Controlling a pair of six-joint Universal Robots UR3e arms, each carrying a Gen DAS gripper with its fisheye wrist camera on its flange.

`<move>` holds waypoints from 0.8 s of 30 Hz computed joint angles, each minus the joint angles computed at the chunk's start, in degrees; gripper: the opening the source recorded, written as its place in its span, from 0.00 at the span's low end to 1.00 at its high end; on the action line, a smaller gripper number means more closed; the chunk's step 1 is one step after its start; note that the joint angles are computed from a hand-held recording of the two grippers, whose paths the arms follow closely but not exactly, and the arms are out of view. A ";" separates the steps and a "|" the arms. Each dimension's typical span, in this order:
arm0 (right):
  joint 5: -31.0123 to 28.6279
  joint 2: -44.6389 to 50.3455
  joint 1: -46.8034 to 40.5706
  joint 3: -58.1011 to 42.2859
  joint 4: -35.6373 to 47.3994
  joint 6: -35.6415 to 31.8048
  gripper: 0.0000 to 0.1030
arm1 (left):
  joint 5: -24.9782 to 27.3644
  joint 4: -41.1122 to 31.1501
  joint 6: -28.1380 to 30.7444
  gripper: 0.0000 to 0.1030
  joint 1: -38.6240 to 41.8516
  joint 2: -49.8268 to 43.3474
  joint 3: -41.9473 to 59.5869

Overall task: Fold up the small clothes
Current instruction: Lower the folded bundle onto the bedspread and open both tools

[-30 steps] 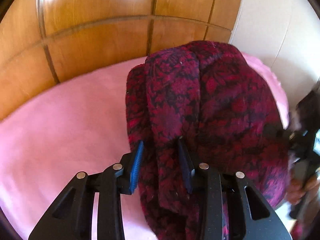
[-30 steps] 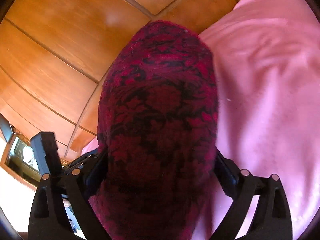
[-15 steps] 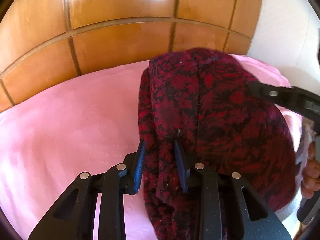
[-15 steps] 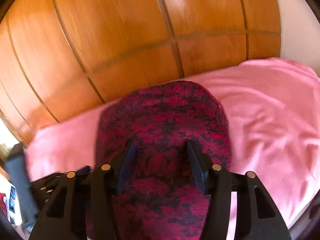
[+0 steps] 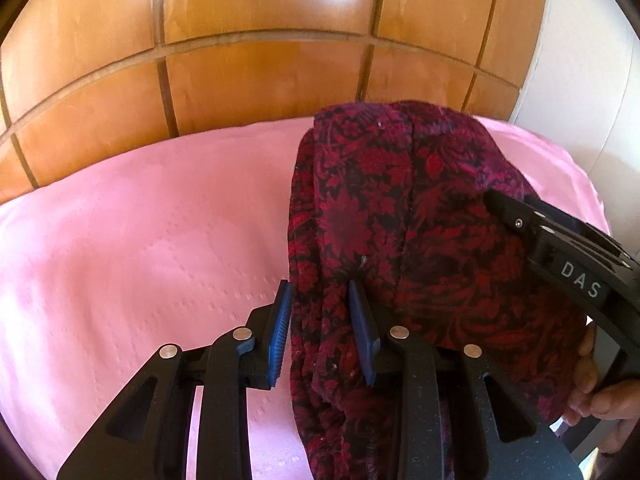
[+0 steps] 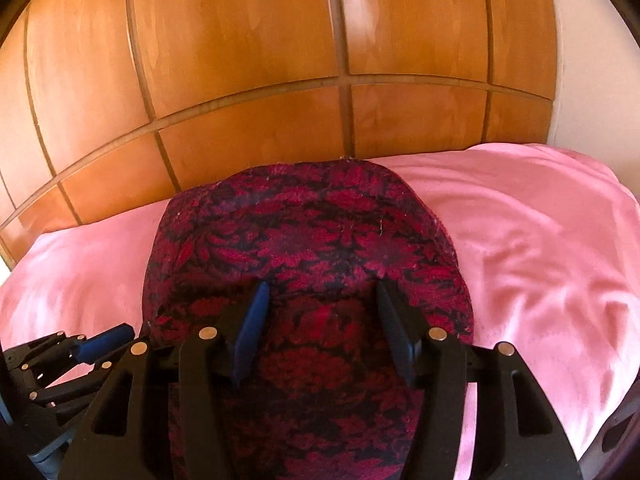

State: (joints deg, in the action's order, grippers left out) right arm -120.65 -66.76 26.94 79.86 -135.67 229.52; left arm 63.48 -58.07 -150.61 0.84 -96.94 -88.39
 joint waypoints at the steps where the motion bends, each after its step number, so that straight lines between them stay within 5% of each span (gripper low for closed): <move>1: -1.26 0.54 0.62 -1.74 2.23 0.81 0.56 | -0.04 0.28 -0.37 0.31 0.13 0.42 -0.24; 3: -2.92 1.01 1.32 -5.27 6.55 1.58 0.63 | -0.40 -0.12 -0.87 0.32 0.66 1.23 -0.38; 5: -2.77 0.02 1.84 -5.38 7.41 2.81 0.84 | -1.08 -0.11 -0.95 0.32 1.38 2.30 -1.04; 24: -6.98 -0.78 11.89 -12.25 26.08 20.07 0.93 | -3.36 -0.88 0.90 0.39 7.75 11.10 -7.03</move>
